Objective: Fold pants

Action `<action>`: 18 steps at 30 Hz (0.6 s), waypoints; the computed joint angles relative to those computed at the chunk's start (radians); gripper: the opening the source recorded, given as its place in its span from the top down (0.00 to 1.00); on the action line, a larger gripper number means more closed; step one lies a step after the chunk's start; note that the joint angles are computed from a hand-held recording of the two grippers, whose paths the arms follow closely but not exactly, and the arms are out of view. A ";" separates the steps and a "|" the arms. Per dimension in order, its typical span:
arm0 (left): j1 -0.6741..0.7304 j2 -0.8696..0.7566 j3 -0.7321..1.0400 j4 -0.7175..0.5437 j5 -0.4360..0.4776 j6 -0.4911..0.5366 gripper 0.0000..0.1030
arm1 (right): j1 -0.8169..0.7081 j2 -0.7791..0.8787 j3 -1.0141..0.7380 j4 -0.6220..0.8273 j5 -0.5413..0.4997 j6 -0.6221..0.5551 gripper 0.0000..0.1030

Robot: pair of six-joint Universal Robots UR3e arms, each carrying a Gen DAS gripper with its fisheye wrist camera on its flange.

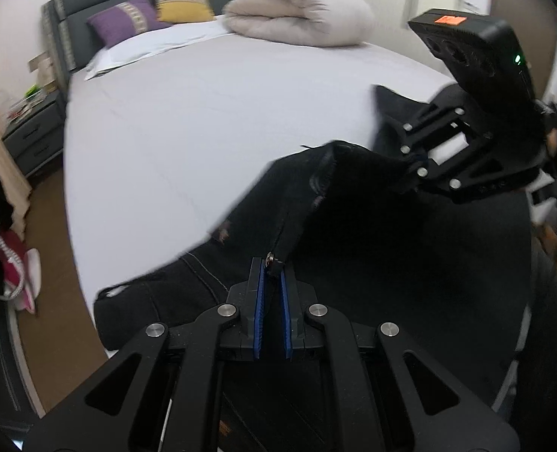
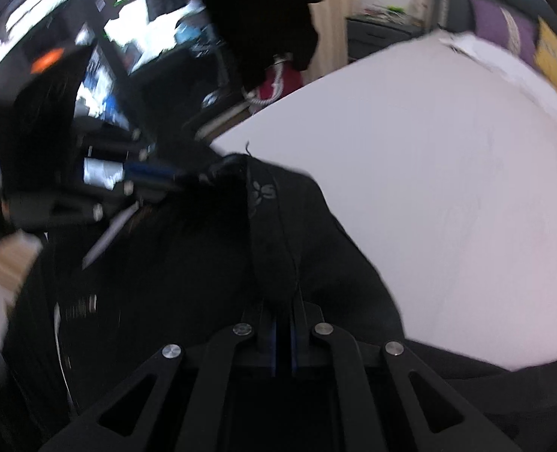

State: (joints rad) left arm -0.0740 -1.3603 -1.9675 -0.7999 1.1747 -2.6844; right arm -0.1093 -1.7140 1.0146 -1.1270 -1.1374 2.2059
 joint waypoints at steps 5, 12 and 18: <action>-0.025 0.237 -0.141 -0.189 -0.021 0.103 0.93 | 0.059 -0.261 0.227 -0.061 -0.144 -0.076 0.94; -0.271 0.367 -0.213 -0.248 0.135 0.037 0.94 | 0.215 -0.573 0.436 -0.075 -0.362 -0.155 0.94; -0.470 0.416 -0.214 -0.271 0.205 -0.100 0.94 | 0.395 -0.626 0.495 -0.103 -0.506 -0.014 0.94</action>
